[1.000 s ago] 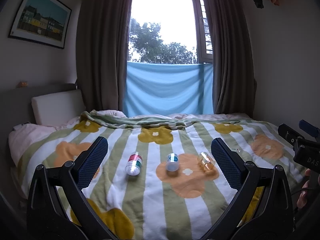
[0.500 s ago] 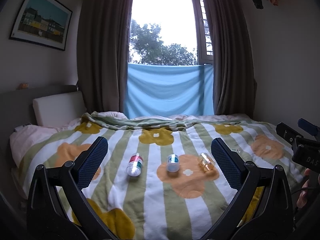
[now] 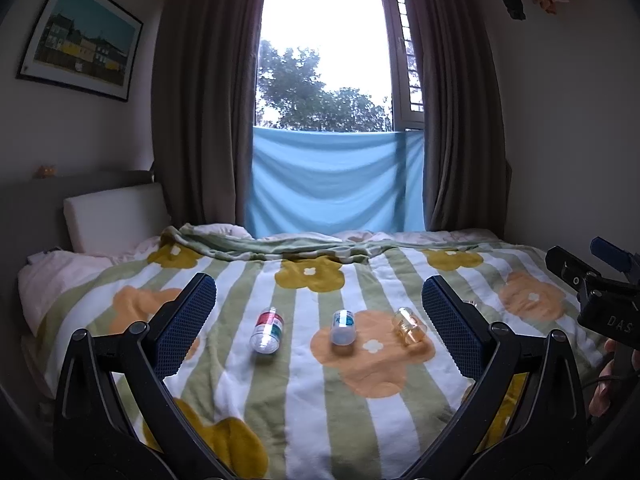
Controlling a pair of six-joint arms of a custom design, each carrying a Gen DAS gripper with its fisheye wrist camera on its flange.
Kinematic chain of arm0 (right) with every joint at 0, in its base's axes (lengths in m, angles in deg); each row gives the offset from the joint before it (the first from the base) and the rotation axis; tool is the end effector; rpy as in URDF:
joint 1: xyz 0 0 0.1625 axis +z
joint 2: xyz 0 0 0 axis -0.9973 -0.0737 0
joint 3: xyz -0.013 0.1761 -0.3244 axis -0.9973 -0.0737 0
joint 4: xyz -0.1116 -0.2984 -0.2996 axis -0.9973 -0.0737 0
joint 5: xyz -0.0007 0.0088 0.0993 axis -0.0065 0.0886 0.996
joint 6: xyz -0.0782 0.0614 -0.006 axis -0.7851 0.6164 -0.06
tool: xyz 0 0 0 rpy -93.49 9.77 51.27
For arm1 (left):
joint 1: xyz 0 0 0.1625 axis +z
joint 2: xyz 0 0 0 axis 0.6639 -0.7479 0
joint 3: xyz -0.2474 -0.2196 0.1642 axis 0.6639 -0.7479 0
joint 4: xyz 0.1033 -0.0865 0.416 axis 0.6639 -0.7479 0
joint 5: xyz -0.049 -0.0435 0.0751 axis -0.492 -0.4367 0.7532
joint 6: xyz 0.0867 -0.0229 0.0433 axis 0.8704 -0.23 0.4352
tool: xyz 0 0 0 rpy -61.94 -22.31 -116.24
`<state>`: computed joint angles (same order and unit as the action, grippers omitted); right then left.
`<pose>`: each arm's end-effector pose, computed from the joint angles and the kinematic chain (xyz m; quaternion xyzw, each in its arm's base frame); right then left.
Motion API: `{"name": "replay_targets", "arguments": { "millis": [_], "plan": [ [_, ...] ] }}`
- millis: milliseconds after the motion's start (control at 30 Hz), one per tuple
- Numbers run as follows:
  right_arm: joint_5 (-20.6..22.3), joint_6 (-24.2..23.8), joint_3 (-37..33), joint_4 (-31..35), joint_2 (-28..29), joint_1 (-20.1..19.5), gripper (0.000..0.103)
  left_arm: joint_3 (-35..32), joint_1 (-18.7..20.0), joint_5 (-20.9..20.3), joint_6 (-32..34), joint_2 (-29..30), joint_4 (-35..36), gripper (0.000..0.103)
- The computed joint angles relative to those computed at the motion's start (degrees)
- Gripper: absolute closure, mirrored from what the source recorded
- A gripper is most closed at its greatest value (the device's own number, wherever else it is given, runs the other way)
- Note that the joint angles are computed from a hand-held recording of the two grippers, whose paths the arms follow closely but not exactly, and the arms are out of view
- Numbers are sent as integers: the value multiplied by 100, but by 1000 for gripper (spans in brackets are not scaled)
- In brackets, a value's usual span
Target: Flip cup upside down
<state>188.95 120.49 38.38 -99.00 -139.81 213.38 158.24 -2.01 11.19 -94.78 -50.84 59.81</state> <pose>0.3479 -0.3693 0.2185 0.1179 -0.6427 0.6542 0.3810 -0.2672 -0.4723 0.2919 0.3809 0.7373 -0.5311 0.1713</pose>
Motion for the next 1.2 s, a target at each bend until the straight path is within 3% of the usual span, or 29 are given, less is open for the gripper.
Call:
{"name": "replay_targets", "arguments": {
  "millis": [1200],
  "plan": [
    [33, -9, -62, 102, 9, 11, 0, -197, 84, -88, -83, 155, 84, 0]
  ]
}}
